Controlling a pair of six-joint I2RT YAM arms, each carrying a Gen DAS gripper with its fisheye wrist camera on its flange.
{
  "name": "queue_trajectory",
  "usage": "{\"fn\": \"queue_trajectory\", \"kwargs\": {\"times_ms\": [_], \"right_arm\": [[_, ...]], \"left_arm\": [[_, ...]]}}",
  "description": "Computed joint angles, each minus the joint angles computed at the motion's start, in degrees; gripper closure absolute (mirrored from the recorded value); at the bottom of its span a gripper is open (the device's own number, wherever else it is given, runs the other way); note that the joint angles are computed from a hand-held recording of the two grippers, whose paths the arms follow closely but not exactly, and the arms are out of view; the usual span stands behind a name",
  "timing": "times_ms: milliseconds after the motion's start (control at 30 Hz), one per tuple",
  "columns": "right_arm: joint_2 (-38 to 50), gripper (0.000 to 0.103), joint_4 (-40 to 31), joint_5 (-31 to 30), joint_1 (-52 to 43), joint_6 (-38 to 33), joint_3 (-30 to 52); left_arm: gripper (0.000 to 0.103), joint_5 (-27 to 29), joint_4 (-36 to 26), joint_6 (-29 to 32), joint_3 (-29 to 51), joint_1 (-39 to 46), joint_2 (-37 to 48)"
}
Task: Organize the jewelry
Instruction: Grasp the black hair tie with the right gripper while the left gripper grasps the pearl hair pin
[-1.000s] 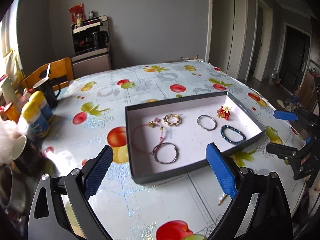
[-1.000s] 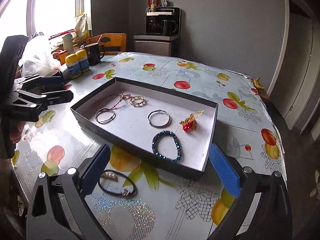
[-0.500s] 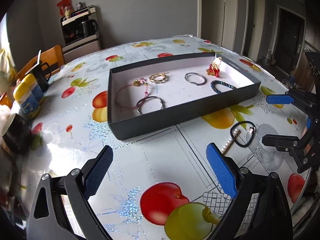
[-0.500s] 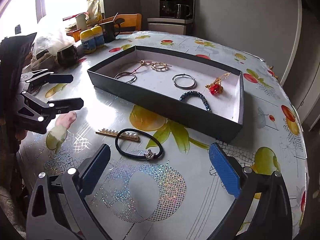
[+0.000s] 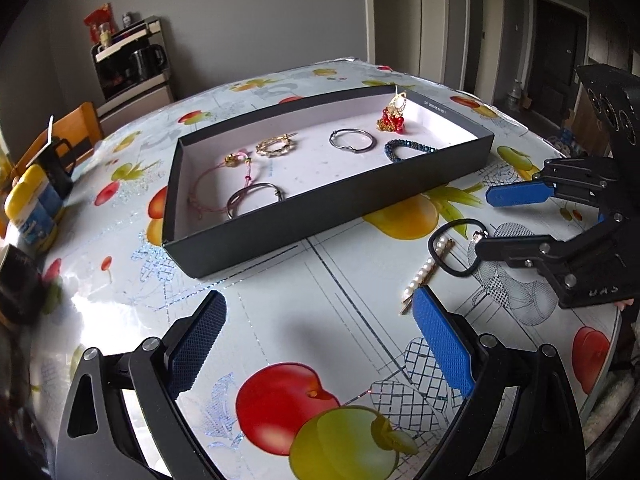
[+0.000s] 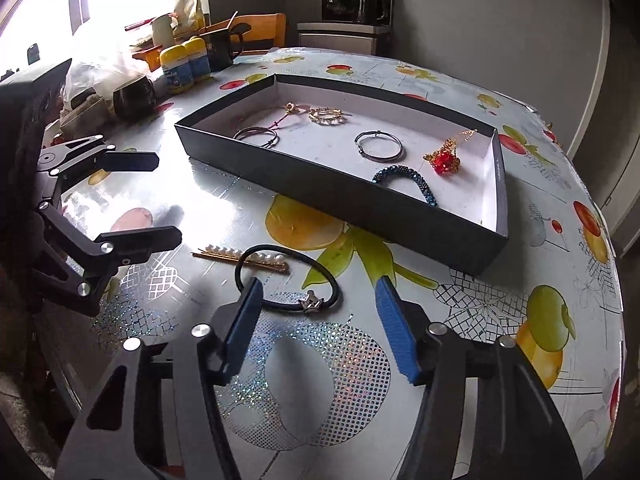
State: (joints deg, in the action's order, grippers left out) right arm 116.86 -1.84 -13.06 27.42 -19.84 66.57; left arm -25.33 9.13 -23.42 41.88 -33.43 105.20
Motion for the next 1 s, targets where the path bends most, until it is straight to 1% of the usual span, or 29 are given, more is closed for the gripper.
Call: {"fn": "queue_trajectory", "kwargs": {"times_ms": [67, 200, 233, 267, 333, 367, 433, 567, 667, 733, 833, 867, 900, 967, 1000], "right_arm": [[0.7, 0.053, -0.6, 0.2, -0.3, 1.2, 1.1], [1.7, 0.053, -2.3, 1.9, 0.6, 0.4, 2.5], [1.8, 0.055, -2.3, 2.3, 0.6, 0.6, 2.5], [1.7, 0.057, -1.9, 2.7, 0.7, 0.6, 2.2], [1.0, 0.065, -1.0, 3.5, 0.7, -0.3, 1.0], [0.8, 0.067, -0.9, 3.4, 0.6, -0.6, 0.7], [0.4, 0.076, -1.1, 2.8, 0.3, -0.6, 0.3], [-0.3, 0.076, -2.0, 1.9, -0.2, -0.7, -0.2], [-0.9, 0.076, -1.2, 2.1, -0.2, -1.6, -1.3], [-1.0, 0.089, -0.8, 1.6, -0.4, -1.5, -1.6], [-1.4, 0.091, -0.5, 1.3, -0.8, -1.6, -2.0], [-1.7, 0.094, -0.1, 1.0, -1.0, -1.4, -2.4], [-2.1, 0.103, 0.0, 0.8, -1.3, -1.3, -2.6], [-2.6, 0.103, -0.1, 0.2, -1.9, -1.2, -2.9], [-2.8, 0.103, -0.4, -0.1, -2.3, -1.3, -3.0]], "left_arm": [[0.007, 0.4, -0.2, -0.1, 0.3, 0.2, 0.2], [0.007, 0.8, -0.2, 0.0, 0.2, 0.3, 0.2], [0.007, 0.8, -0.2, -0.1, 0.2, 0.3, 0.3], [0.007, 0.9, -0.2, -0.1, 0.2, 0.4, 0.3], [0.007, 1.2, -0.1, -0.1, 0.2, 0.5, 0.3], [0.007, 1.4, -0.2, 0.0, 0.2, 0.6, 0.3], [0.007, 1.6, -0.3, 0.1, 0.3, 0.6, 0.4], [0.007, 1.6, -0.4, 0.2, 0.4, 0.6, 0.4], [0.007, 2.8, -0.2, 0.4, 0.5, 0.7, 0.6], [0.007, 4.4, 0.1, 0.9, 0.8, 0.6, 0.9], [0.009, 4.7, 0.2, 2.0, 1.8, -0.3, 1.7], [0.010, 4.6, 0.0, 2.5, 2.3, -0.7, 2.0], [0.010, 4.3, -0.2, 3.0, 2.9, -1.1, 2.4], [0.013, 4.5, -0.6, 4.3, 4.5, -1.9, 3.5], [0.019, 5.2, -1.1, 5.0, 5.5, -2.0, 4.2]]}}
